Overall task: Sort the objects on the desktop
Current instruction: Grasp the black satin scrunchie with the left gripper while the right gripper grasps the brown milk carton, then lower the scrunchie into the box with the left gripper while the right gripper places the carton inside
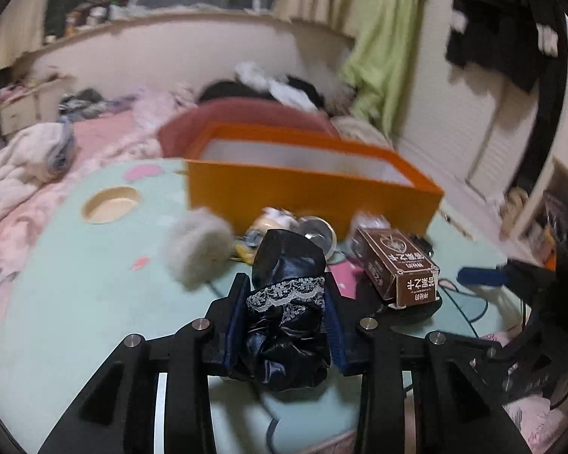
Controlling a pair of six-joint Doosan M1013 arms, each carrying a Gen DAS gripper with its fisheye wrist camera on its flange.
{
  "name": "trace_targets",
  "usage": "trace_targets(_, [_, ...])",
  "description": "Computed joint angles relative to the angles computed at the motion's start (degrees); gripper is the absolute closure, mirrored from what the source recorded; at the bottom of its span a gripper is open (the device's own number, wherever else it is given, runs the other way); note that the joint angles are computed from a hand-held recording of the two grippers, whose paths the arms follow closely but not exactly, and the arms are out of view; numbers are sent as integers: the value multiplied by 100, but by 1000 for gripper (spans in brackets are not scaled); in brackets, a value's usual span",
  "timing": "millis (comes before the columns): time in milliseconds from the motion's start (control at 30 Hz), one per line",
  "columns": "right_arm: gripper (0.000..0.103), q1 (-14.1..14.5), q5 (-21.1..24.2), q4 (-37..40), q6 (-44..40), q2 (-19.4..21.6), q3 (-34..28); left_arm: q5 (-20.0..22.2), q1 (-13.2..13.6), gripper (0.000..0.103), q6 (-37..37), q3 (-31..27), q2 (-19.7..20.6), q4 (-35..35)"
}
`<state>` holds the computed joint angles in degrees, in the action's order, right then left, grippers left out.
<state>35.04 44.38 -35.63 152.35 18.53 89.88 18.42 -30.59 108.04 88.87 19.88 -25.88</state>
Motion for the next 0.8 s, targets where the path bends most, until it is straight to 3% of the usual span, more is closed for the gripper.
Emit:
trace_targets(33, [1,-4,-84,-92,156,-42,55,-175,5,67,14,120,-65,-85])
trace_targets(200, [1,132,-690,-1489,1721,-316,310,-920,109,67,1151,569,-282,-1838])
trace_targets(267, [1,130,-764,-1393,1596,-248,102,-894,129,67,1274,568,-266,-2028])
trace_targets(333, [1,124,-631,-1079,1171,-58,-242,-839,128,67,968,534,-244,-1680])
trace_targets(400, [4,132,-490,-926,851,99,-472,-860,123,67,1119,550,-259,-1763])
trace_targets(500, [19,131,9,-462,4,410,-893,-912,122,67,1630,572,-271,-2225])
trace_targets(567, [60,32,67,193,-420,488,-948,-906,125,67,1701,572,-267,-2306])
trace_targets(633, [60,1,-205,149,-191,352,-733,-953,125,67,1784,592,-278,-2402])
trace_targets(733, [61,127,-605,-1076,1003,58,-317,-1024,115,67,2142,626,-304,-2719])
trace_targets(800, [61,188,-682,-1840,1821,-115,-73,-1037,89,67,1915,616,-313,-2428])
